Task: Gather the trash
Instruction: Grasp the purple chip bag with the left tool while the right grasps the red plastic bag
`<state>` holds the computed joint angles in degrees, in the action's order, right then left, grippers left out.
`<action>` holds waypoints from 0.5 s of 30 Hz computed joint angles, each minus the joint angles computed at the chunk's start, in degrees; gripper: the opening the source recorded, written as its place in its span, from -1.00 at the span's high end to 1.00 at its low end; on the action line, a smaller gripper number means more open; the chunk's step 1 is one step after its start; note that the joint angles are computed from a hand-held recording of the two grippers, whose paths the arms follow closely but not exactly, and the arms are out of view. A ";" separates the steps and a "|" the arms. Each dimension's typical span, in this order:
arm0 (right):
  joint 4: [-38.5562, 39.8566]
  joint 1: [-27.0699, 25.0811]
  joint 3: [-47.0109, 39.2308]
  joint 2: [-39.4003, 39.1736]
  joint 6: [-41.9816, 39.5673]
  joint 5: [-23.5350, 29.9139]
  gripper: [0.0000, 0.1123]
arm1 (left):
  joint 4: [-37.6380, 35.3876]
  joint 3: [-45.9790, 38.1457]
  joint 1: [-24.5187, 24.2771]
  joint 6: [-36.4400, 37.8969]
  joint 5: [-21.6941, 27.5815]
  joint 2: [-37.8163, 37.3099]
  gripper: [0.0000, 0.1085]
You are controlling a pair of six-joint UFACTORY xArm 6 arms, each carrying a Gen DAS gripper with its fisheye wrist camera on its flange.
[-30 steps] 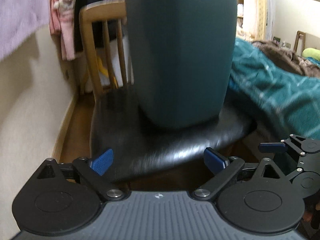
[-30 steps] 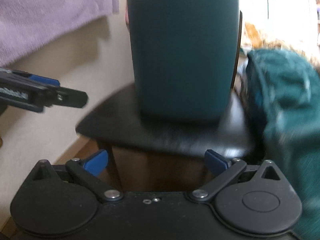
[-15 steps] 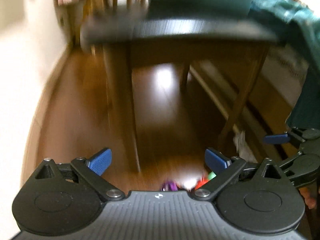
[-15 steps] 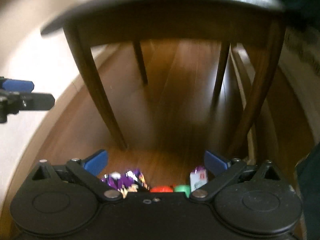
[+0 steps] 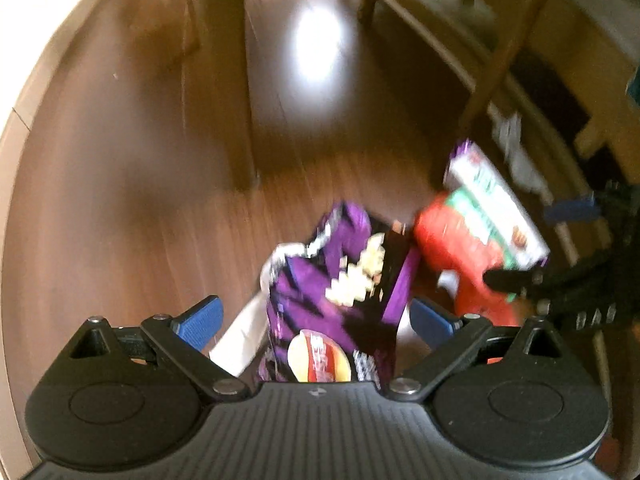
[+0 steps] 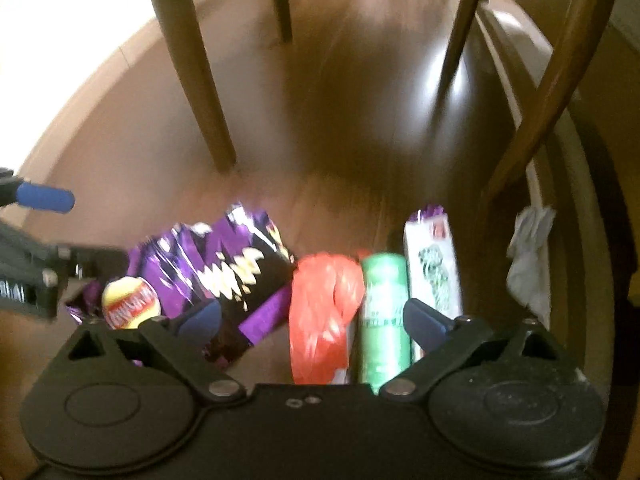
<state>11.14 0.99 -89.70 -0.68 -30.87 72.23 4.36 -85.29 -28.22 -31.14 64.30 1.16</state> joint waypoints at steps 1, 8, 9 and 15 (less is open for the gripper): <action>-0.49 0.12 0.91 0.12 0.45 -0.42 -0.74 | -0.17 1.04 -0.34 0.21 -0.12 0.07 -0.85; -4.96 1.93 4.42 1.29 2.03 -2.15 -0.63 | -6.28 5.88 -0.49 2.09 -1.68 1.94 -0.85; -5.27 2.04 4.87 1.55 1.94 -2.54 -0.62 | -7.77 6.13 -0.30 2.94 -1.82 2.28 -0.85; -7.63 2.66 5.92 3.07 4.25 -3.72 -0.44 | -11.77 6.76 0.34 4.01 -2.45 3.49 -0.78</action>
